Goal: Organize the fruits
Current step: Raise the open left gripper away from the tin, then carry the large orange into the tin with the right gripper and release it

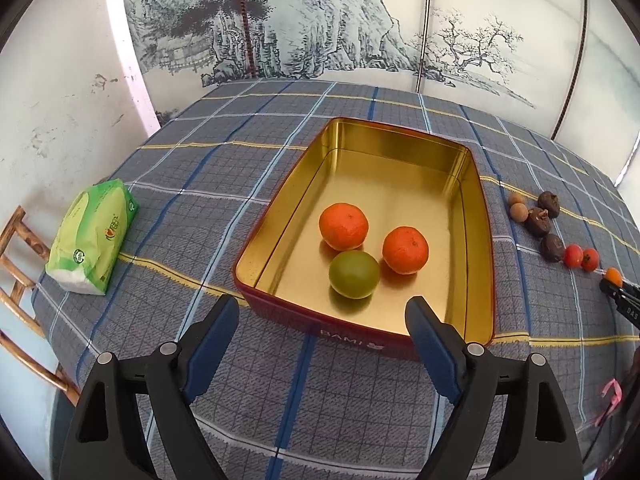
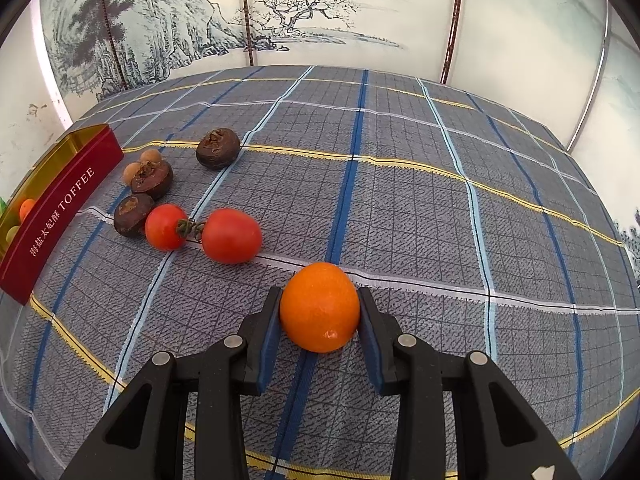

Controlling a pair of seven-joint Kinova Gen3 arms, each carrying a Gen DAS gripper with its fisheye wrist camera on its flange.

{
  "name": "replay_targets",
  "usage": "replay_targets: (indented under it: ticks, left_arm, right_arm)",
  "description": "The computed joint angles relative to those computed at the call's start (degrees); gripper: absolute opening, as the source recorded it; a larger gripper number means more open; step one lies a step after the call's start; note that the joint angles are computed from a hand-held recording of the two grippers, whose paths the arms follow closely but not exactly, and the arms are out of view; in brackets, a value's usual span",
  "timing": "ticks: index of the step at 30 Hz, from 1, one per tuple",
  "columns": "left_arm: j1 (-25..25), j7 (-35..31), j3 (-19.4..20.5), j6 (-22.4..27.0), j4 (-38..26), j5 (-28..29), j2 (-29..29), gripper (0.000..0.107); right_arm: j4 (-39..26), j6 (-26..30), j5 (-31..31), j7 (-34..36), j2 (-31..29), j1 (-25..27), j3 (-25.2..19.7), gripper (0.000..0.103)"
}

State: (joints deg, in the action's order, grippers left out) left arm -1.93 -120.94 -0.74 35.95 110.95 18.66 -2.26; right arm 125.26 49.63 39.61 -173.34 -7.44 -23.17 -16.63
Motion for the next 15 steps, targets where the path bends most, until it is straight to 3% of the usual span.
replay_targets:
  ticks: [15]
  left_arm:
    - [-1.18,-0.90,-0.94,-0.07,0.94,0.65,0.04,0.089]
  right_arm:
    - [-4.25,5.35,-0.22,-0.12,-1.05,-1.91,-2.06,0.033]
